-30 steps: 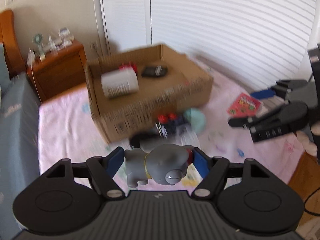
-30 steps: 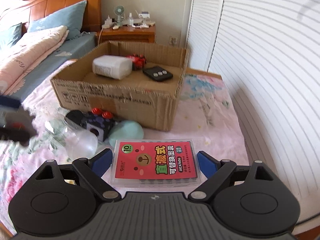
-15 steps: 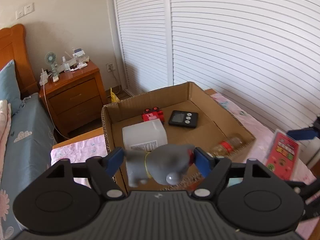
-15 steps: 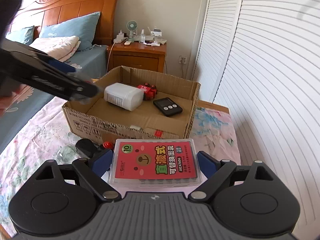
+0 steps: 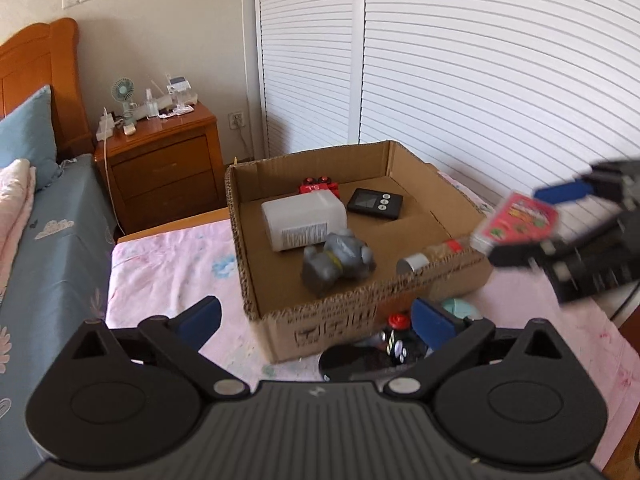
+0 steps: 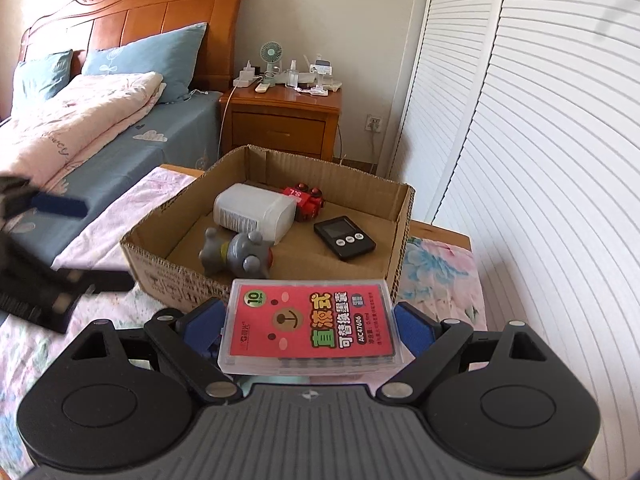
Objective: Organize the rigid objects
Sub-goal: 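Lift the gray toy into the box and open the left gripper while the right holds the card pack, then carry the red card pack into the box and open the right gripper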
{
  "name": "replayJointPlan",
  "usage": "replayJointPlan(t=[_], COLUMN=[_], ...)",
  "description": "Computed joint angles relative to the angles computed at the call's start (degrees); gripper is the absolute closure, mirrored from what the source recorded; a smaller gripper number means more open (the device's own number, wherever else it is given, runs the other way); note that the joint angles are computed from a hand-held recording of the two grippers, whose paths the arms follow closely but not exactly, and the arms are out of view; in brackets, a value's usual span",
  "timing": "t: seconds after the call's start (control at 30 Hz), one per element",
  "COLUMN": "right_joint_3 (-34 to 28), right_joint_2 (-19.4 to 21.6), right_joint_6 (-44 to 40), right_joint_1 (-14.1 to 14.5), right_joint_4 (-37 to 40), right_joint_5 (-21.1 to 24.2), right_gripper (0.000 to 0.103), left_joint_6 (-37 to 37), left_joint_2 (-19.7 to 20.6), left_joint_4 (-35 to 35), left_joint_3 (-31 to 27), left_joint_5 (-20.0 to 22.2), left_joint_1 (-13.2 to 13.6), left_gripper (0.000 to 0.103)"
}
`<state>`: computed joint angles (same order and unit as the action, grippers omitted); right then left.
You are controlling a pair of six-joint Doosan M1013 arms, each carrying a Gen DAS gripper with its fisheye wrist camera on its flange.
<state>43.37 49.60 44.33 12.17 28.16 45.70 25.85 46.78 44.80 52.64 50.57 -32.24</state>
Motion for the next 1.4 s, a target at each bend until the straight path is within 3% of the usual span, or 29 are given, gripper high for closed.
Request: replayJointPlan(t=[0.03, 0.13, 0.3, 0.4, 0.53, 0.67, 0.87, 1.0, 1.4], right_joint_3=[-1.36, -6.74, -18.29, -22.18, -16.23, -10.39, -3.06, -1.47, 0.05], right_joint_2=[0.64, 3.16, 9.1, 11.17, 8.32, 5.54, 2.91, 3.21, 4.21], right_joint_6=[1.01, 4.46, 11.03, 13.5, 11.35, 5.67, -6.48, -7.72, -11.75], right_joint_1=[0.11, 0.48, 1.65, 2.0, 1.76, 0.63, -1.47, -1.61, -1.32], right_joint_4=[-0.55, -2.44, -8.07, -9.81, -8.94, -3.84, 2.43, -0.2, -1.14], right_joint_5=[0.74, 4.63, 10.11, 12.07, 8.67, 8.6, 12.31, 15.46, 16.37], right_gripper=[0.009, 0.028, 0.027, 0.027, 0.01, 0.005, 0.001, 0.001, 0.002], left_joint_6=[-0.64, -2.57, -6.59, -7.25, -6.63, -6.34, -4.68, -3.27, -0.28], left_joint_2=[-0.28, -0.99, -2.7, -3.41, -3.54, -3.72, -3.85, -3.75, -3.5], left_joint_4=[0.59, 2.41, 4.04, 3.7, 3.14, 2.66, 0.72, -1.39, -5.52], left_joint_3=[0.56, 2.03, 5.28, 6.74, 7.21, 7.81, 8.36, 8.23, 7.7], left_joint_5=[0.2, 0.23, -3.07, -5.05, -4.68, -5.35, -6.51, -7.18, -7.57], left_joint_1=[-0.26, -0.8, -1.02, -0.85, -0.79, -0.72, -0.77, -0.68, -0.78], left_gripper=[0.002, 0.002, 0.002, 0.002, 0.002, 0.002, 0.002, 0.002, 0.002])
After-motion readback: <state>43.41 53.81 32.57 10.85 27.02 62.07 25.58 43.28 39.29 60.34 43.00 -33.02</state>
